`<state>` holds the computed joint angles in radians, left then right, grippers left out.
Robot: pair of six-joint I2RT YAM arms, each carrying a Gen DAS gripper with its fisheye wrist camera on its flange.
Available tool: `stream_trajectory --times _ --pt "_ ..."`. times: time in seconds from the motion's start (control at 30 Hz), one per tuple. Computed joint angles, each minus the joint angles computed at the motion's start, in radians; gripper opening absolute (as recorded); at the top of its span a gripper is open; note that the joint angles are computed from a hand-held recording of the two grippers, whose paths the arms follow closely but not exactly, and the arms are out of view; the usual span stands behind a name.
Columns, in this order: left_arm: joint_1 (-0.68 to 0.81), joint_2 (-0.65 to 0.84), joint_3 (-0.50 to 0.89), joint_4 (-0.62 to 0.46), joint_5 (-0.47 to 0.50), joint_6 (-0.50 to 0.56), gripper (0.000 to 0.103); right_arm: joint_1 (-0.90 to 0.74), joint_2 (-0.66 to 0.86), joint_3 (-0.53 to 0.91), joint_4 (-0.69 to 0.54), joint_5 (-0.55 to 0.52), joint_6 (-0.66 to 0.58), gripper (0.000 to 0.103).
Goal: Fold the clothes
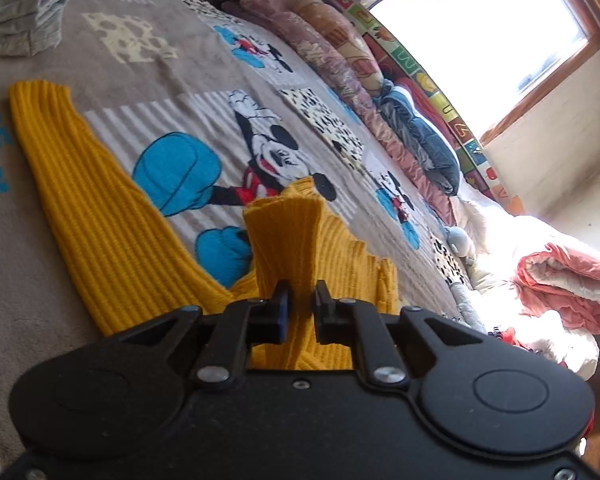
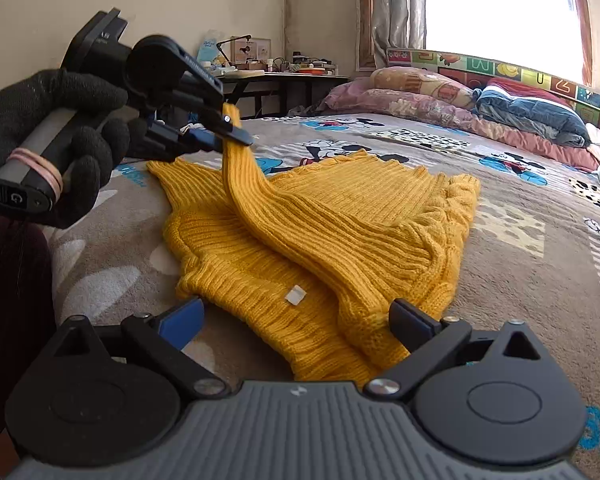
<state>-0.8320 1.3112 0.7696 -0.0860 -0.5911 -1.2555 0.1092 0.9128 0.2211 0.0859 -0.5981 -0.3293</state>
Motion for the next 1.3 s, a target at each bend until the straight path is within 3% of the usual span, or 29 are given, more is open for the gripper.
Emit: stream_trajectory --times 0.17,0.3,0.8,0.93,1.13,1.27,1.3 --pt "0.042 0.153 0.247 -0.002 0.081 0.156 0.008 -0.003 0.003 0.004 -0.009 -0.005 -0.003 0.099" --pt "0.072 0.295 0.424 -0.039 0.148 0.204 0.007 -0.013 0.006 0.015 -0.03 -0.019 -0.017 0.099" --pt "0.14 0.78 0.974 -0.244 0.283 0.194 0.007 -0.042 0.055 0.064 -0.102 -0.071 -0.065 0.1" --pt "0.14 0.894 1.124 -0.338 0.264 0.206 0.007 -0.062 0.074 0.08 -0.12 -0.101 -0.069 0.1" --pt "0.115 1.089 1.432 -0.558 0.136 0.319 0.007 -0.064 0.096 0.095 -0.13 -0.105 -0.083 0.1" --pt "0.098 1.271 1.755 -0.772 0.066 0.417 0.008 -0.068 0.114 0.098 -0.122 -0.11 -0.084 0.1" --pt "0.102 1.3 1.809 -0.803 0.093 0.453 0.009 -0.068 0.116 0.1 -0.123 -0.112 -0.082 0.1"
